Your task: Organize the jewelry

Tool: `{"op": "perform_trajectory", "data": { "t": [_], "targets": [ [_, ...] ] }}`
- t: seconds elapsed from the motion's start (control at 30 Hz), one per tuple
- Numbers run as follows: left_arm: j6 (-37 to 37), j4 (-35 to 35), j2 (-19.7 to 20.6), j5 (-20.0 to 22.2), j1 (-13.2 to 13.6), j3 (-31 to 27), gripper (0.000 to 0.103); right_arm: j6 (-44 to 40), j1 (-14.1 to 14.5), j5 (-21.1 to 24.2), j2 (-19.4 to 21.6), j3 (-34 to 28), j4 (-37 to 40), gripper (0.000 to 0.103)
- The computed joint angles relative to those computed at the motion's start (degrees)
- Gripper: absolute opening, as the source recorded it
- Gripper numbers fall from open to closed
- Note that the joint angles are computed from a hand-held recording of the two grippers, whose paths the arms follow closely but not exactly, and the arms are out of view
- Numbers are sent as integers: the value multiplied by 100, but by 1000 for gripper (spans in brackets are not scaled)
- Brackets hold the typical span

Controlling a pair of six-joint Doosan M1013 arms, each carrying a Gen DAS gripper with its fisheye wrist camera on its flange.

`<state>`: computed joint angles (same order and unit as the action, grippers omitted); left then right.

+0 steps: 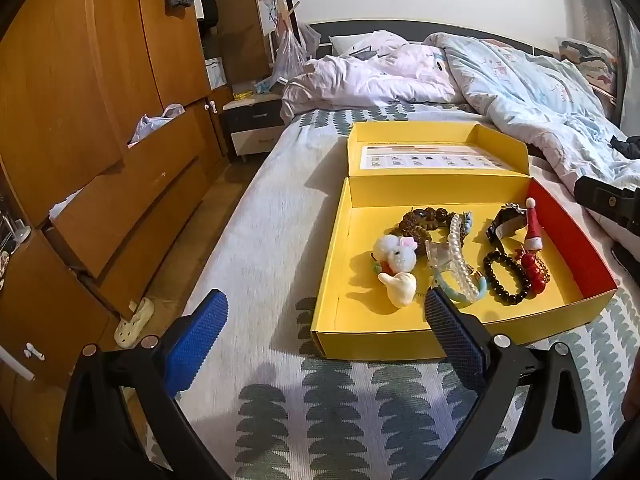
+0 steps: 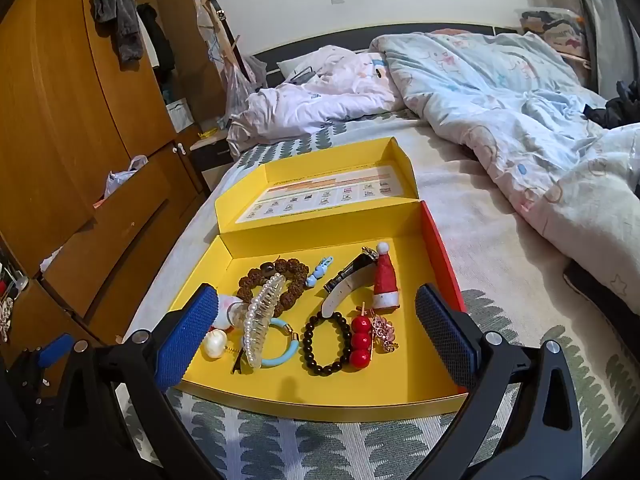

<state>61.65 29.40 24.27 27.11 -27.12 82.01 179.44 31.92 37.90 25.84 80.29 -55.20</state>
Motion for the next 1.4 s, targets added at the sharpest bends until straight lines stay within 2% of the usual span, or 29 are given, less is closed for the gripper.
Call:
{"op": "perform_trajectory", "data": {
  "t": [0.5, 0.73, 0.97, 1.27, 1.4],
  "targets": [
    [60, -56, 47, 35, 23, 8, 98, -53, 5, 29, -42, 18, 91, 99],
    [-231, 160, 47, 342, -51, -58, 98, -185, 123, 448, -77, 75, 448, 99],
    [-450, 324, 2, 484, -86, -28, 98, 188, 302, 671, -271, 388, 214, 99],
    [-631, 545, -1, 551, -121, -22, 98, 186, 357, 754, -321, 491, 322, 99],
    [-493, 372, 31, 658, -109, -72, 98, 114, 395, 890, -308, 468, 326, 99]
  ]
}}
